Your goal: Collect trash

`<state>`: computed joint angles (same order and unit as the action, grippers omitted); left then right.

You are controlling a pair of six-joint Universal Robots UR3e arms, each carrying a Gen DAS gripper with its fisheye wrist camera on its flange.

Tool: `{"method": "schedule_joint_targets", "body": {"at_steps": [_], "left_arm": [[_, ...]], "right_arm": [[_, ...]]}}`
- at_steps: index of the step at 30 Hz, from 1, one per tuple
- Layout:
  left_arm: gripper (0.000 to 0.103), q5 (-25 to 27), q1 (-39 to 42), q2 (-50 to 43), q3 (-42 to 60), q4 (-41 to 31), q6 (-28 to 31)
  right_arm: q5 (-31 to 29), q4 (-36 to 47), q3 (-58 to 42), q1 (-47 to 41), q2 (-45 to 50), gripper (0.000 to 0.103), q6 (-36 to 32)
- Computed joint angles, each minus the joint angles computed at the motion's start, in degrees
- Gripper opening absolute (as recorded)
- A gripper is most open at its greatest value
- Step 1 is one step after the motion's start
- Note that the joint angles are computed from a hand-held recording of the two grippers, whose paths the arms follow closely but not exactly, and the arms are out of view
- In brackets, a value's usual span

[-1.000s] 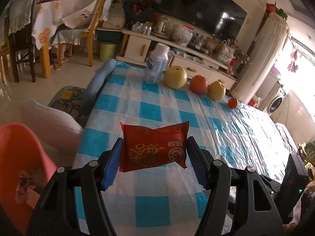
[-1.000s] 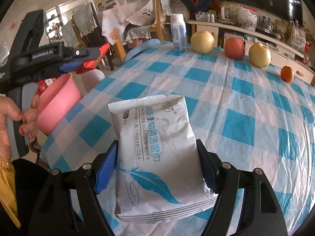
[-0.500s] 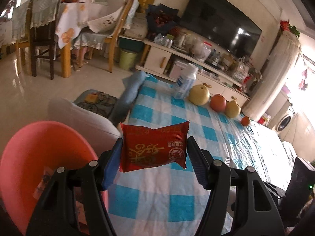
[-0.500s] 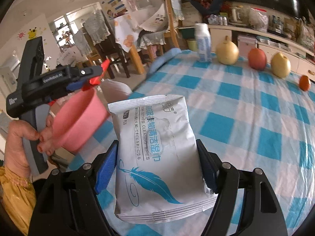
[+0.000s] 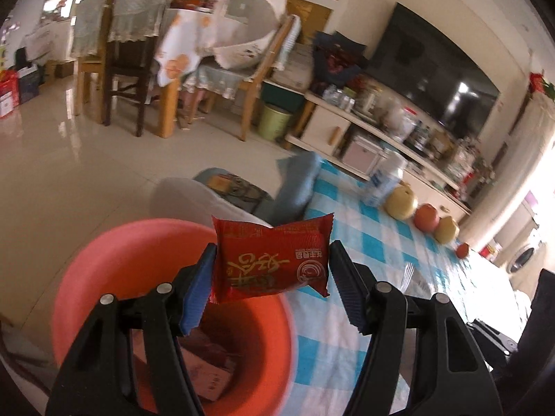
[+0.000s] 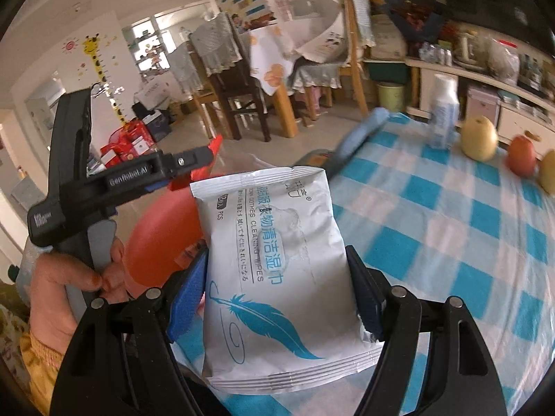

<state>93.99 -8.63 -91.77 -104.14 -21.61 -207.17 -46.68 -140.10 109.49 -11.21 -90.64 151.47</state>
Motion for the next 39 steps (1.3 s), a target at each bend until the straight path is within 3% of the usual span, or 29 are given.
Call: {"method": "schedule_joint_targets", "body": {"at_steps": [11,17,21,23,25,31,39], "left_arm": [[0.066,-1.1,8.75,9.81,-10.1,0.62,-1.55],[0.067,-1.84,12.21,12.2,-12.64,0.29,-2.16],[0.075,0.43,12.26,12.23,-12.32,-1.52,-2.33],[0.078,0.74,12.4,12.37,-12.4,-1.7,-2.57],[0.088,1.93,12.02,12.18,-11.96,-2.11,-3.02],[0.093,3.89,10.24,9.65,-8.87,-4.7,-4.03],[0.096,9.32,4.38,4.09,-2.27,-7.98,-3.3]], "right_arm": [[-6.79,-5.83,-12.9,15.97,12.98,0.075,9.43],[-9.43,-6.86,-17.89,20.52,18.62,0.076,12.07],[-10.14,-5.79,-20.4,22.33,21.38,0.078,12.2],[-11.43,-6.71,-19.81,22.94,21.18,0.083,12.44],[-12.89,-8.33,-18.41,23.2,20.44,0.088,12.64],[-14.28,-14.08,-10.54,20.44,15.2,0.092,12.25],[-13.95,-15.67,-3.6,14.32,10.21,0.094,11.27]]}}
